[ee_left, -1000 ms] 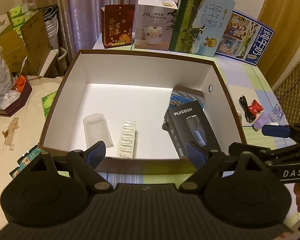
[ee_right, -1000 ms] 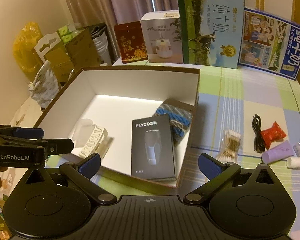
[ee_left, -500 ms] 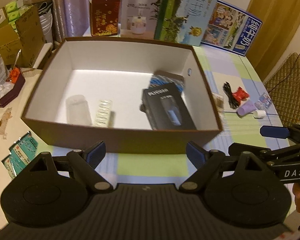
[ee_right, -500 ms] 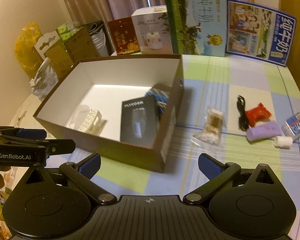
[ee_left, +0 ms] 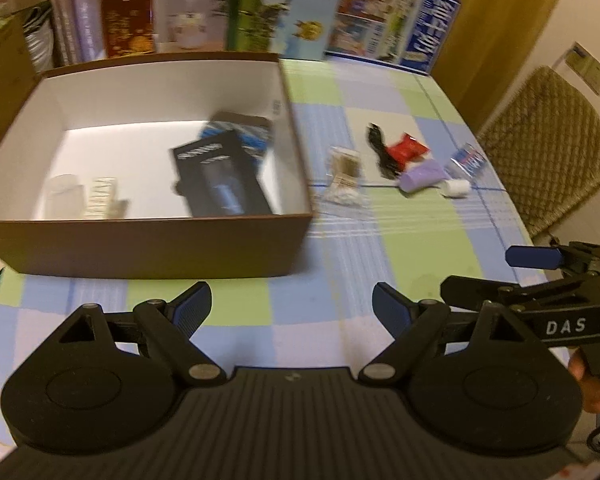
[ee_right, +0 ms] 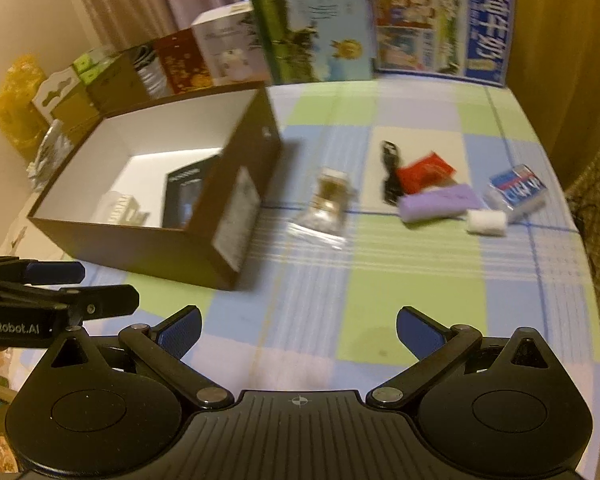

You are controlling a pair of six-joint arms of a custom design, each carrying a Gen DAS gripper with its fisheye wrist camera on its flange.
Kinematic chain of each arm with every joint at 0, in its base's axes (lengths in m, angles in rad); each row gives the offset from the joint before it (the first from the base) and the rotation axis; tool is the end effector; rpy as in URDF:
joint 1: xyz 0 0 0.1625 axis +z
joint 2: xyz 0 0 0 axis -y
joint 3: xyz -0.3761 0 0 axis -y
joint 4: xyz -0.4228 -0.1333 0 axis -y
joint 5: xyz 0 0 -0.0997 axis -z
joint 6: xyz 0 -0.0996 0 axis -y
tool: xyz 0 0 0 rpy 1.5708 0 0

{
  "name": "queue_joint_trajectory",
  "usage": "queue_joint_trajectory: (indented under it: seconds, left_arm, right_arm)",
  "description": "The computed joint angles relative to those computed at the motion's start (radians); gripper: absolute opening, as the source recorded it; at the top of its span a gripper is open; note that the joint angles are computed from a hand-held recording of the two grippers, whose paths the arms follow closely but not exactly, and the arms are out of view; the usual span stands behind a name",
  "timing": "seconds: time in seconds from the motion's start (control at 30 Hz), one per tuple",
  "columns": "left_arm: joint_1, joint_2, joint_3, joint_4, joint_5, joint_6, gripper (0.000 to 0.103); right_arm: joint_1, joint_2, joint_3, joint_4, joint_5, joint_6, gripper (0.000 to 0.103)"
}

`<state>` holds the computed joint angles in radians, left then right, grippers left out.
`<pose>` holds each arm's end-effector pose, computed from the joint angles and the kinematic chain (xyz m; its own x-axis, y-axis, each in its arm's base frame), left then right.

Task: Organize objects
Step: 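Withdraw both tools from the box toward the remaining table items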

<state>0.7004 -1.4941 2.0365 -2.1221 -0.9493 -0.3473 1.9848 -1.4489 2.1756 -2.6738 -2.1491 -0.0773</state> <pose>-0.2524 -0.4629 0.2392 -0.7567 0.3620 -0.5444 0.5392 0.8165 -0.2065 0.2673 -0.4124 0.2140 -0.8160 -0.2183 0.5352 -0.4385 0.8371 -0.3271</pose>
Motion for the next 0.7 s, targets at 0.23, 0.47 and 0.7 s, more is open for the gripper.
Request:
queue_joint_trajectory:
  seconds: [0.23, 0.47, 0.7]
  left_arm:
    - [-0.036, 0.077, -0.011, -0.045, -0.037, 0.008, 0.085]
    - [-0.059, 0.171, -0.045, -0.104, -0.053, 0.033, 0.085]
    - [-0.062, 0.28, -0.09, -0.205, -0.044, 0.062, 0.085]
  right_arm:
    - [-0.052, -0.089, 0.033, 0.015, -0.013, -0.016, 0.101]
    - [-0.109, -0.139, 0.046, -0.027, -0.03, -0.066, 0.101]
    - [-0.165, -0.159, 0.054, -0.128, -0.012, -0.147, 0.101]
